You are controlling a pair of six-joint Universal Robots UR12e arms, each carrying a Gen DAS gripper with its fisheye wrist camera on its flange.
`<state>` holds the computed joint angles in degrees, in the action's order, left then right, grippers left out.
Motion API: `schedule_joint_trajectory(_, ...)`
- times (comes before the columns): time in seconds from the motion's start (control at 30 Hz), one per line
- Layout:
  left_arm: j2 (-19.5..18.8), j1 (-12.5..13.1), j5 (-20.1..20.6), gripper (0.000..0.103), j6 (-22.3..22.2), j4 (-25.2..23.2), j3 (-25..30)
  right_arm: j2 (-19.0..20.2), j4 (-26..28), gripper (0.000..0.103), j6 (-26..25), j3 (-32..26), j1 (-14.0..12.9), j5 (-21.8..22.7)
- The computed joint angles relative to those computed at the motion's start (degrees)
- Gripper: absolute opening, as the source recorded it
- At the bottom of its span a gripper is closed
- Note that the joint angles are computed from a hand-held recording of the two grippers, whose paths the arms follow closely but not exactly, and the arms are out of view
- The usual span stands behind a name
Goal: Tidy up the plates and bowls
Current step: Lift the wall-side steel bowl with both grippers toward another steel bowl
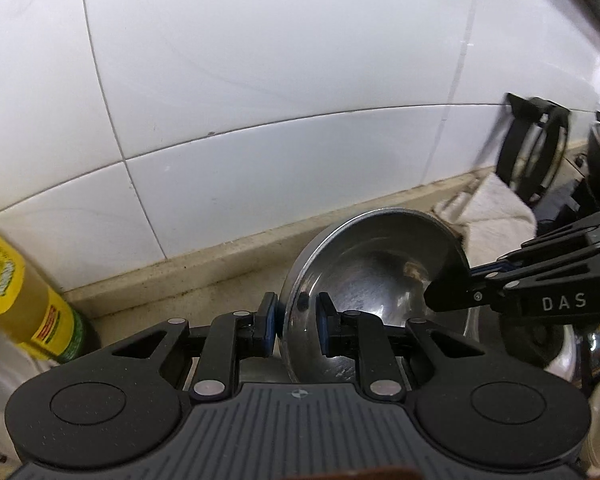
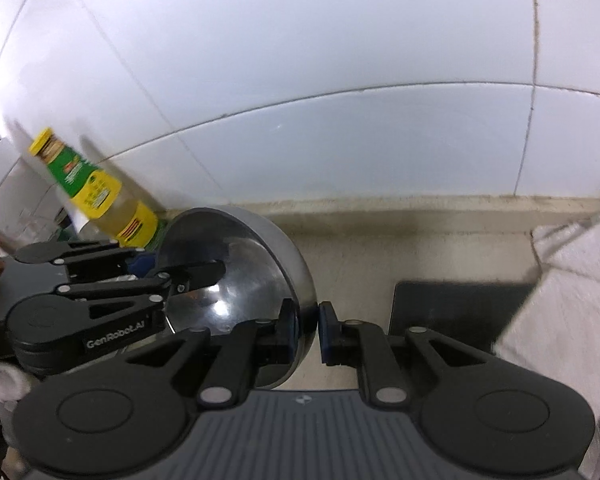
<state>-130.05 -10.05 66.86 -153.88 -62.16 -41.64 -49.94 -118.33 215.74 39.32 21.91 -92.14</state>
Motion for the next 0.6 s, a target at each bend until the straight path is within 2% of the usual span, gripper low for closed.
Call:
schedule_joint_trajectory(0.23, 5.8, 0.7, -1.5, 0.029, 2.0, 2.6, -9.0, -3.6, -1.0, 0.014, 0.6, 4.7, 1.8, -0.6)
schedule_joint_trajectory(0.6, 9.9, 0.9, -1.8, 0.030, 3.7, 2.8, -16.6, -6.5, -0.2, 0.014, 2.4, 9.8, 3.5, 0.5)
